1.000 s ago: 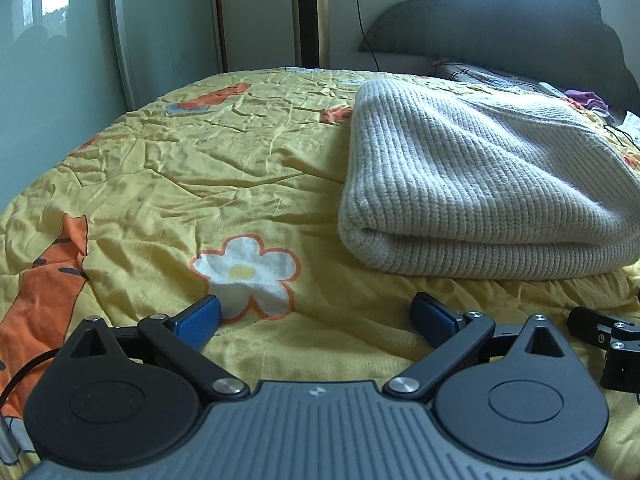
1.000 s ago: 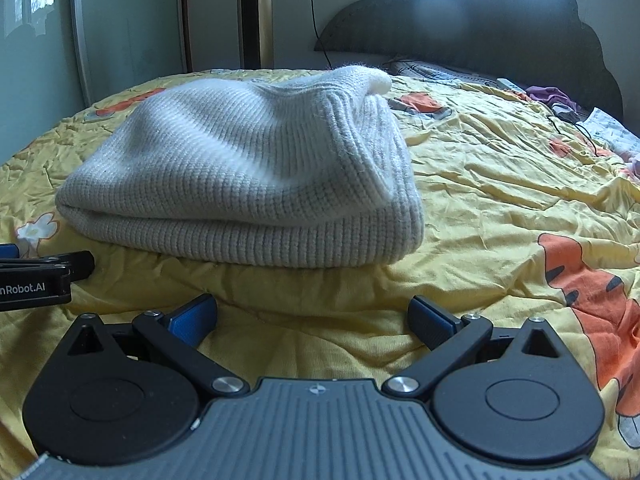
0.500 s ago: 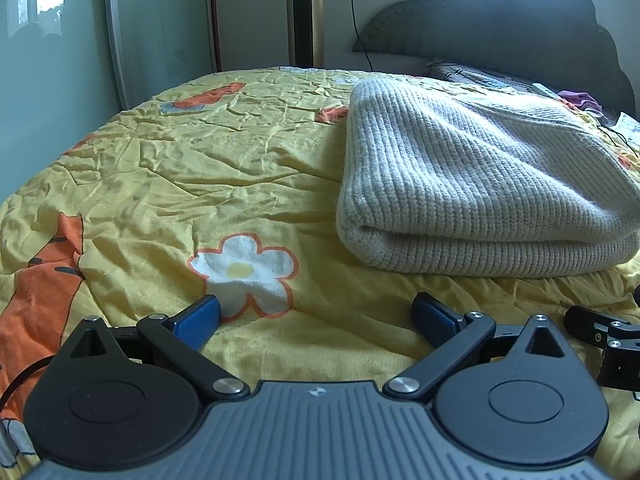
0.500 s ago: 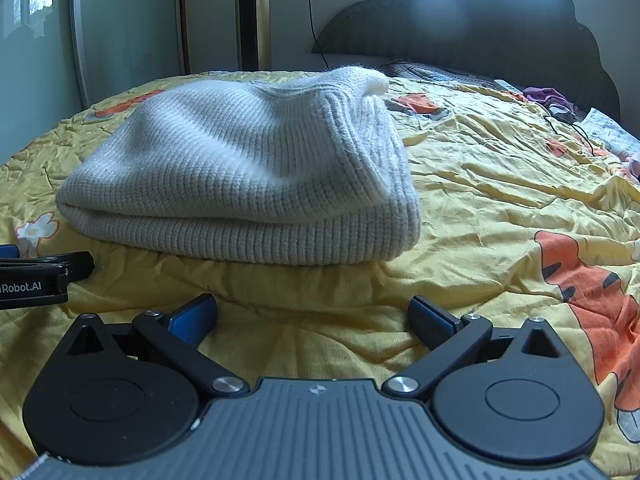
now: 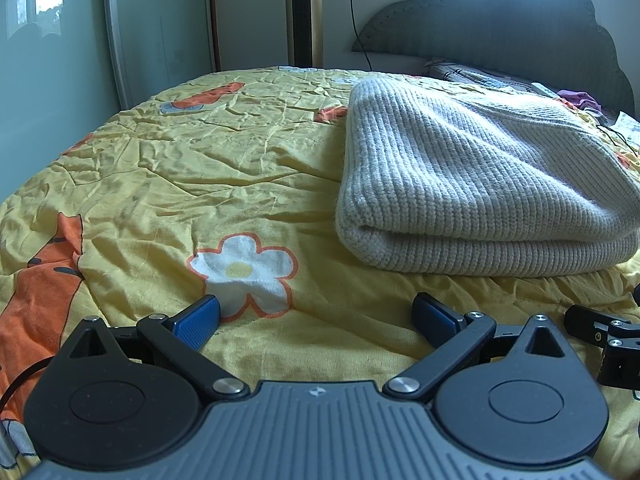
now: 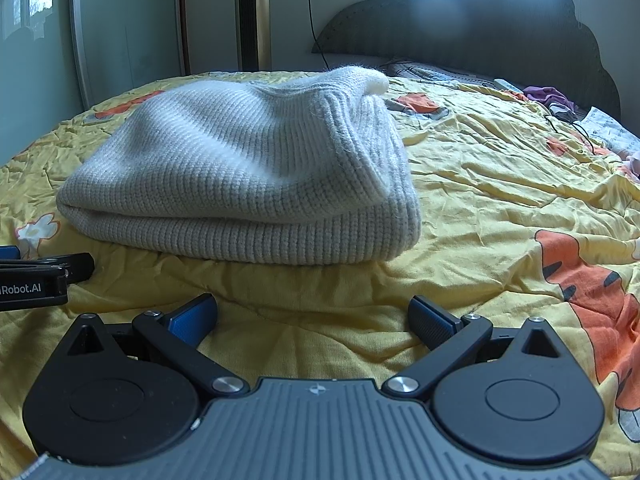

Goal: Fold small clothes

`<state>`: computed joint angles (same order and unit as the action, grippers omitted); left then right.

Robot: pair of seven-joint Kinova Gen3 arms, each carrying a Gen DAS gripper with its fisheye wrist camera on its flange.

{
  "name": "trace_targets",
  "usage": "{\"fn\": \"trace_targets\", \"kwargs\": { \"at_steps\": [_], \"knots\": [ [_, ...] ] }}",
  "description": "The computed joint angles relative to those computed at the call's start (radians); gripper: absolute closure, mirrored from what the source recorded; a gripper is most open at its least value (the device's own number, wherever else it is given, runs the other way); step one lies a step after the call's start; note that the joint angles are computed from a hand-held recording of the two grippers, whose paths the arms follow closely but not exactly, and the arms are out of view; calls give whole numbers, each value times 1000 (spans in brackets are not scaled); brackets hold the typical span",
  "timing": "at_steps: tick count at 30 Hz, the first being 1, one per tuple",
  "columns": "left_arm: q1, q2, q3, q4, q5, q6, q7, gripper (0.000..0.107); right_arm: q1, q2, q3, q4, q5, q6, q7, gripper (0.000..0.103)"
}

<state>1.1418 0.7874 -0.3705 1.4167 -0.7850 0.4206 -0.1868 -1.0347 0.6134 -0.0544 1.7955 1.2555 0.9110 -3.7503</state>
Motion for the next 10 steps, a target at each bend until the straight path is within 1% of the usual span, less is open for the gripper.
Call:
{"fn": "trace_targets", "kwargs": {
  "at_steps": [5, 10],
  "knots": [
    [-7, -4, 1, 10, -3, -25, -9, 5, 0, 0, -1, 0, 0, 1, 0, 0],
    [-6, -15, -14, 31, 10, -63, -28, 5, 1, -1, -1, 1, 1, 0, -2, 0]
  ]
}}
